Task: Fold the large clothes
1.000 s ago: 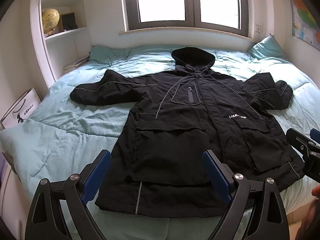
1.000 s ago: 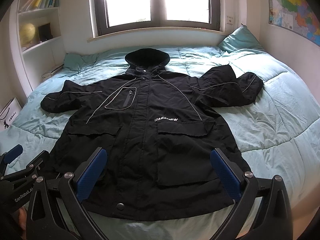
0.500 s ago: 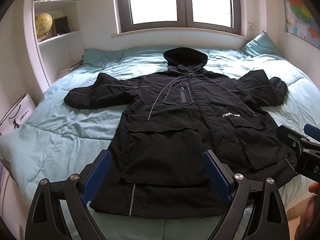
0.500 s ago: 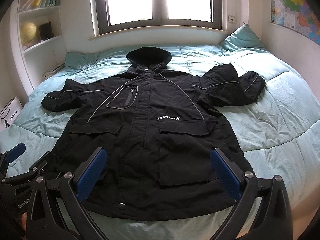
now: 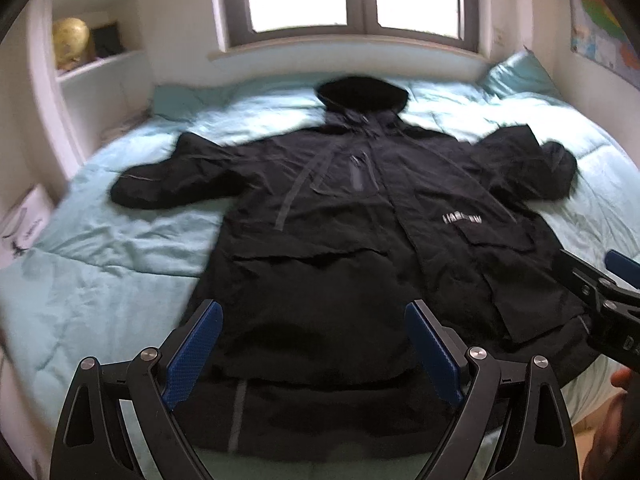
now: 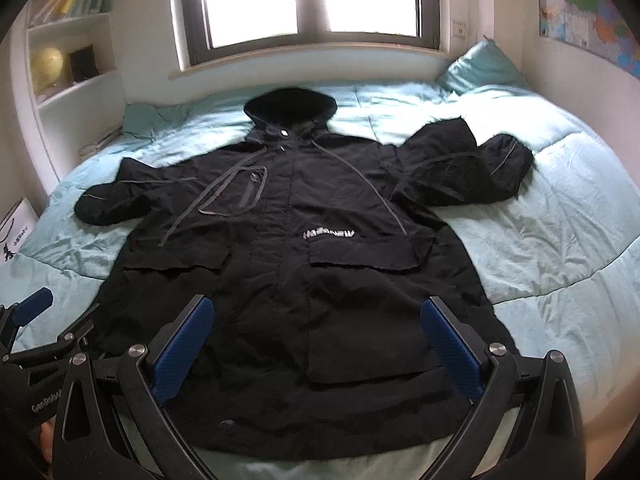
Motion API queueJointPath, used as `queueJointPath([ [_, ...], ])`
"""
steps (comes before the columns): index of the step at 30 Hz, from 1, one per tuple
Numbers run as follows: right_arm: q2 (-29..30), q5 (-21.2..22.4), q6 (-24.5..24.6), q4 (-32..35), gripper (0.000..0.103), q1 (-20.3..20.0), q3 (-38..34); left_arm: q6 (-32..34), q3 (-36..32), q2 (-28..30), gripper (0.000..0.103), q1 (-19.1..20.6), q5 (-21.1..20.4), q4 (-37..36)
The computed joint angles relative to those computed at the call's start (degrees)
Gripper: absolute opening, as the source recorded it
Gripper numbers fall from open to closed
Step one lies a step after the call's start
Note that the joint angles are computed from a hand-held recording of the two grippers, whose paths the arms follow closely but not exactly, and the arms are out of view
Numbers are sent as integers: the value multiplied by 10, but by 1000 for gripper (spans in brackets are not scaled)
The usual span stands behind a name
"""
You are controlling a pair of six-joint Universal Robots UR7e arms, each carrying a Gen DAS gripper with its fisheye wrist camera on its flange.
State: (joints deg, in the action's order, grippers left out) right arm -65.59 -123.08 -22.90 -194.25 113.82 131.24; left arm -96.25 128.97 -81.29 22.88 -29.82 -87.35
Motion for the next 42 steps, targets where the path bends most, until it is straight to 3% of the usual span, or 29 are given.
queueJointPath([
  [5,50,10,-14,13,103,-49,-50,215,6,51,93,92,-3,-253],
  [10,84,0,-15,85,103,-68,-129,334,-63,110,93,157,-13,-347],
  [15,78,-40,24,204,103,-66,-207,382,-150,142,93,170,-41,-333],
  [22,40,-74,109,400,103,-54,-317,354,-290,176,93,153,-22,-199],
  [25,28,-85,126,453,103,-46,-362,373,-327,182,93,150,-32,-224],
  [27,22,-91,131,469,103,-43,-386,403,-353,189,93,148,-41,-255],
  [31,10,-107,155,482,103,-42,-428,447,-421,225,93,142,-11,-241],
  [34,0,-89,174,485,103,-49,-460,512,-476,257,93,139,0,-252],
  [39,13,-45,177,493,103,-67,-538,548,-562,300,93,144,29,-207],
  [42,39,-49,172,486,103,-83,-587,574,-607,323,93,163,3,-207],
])
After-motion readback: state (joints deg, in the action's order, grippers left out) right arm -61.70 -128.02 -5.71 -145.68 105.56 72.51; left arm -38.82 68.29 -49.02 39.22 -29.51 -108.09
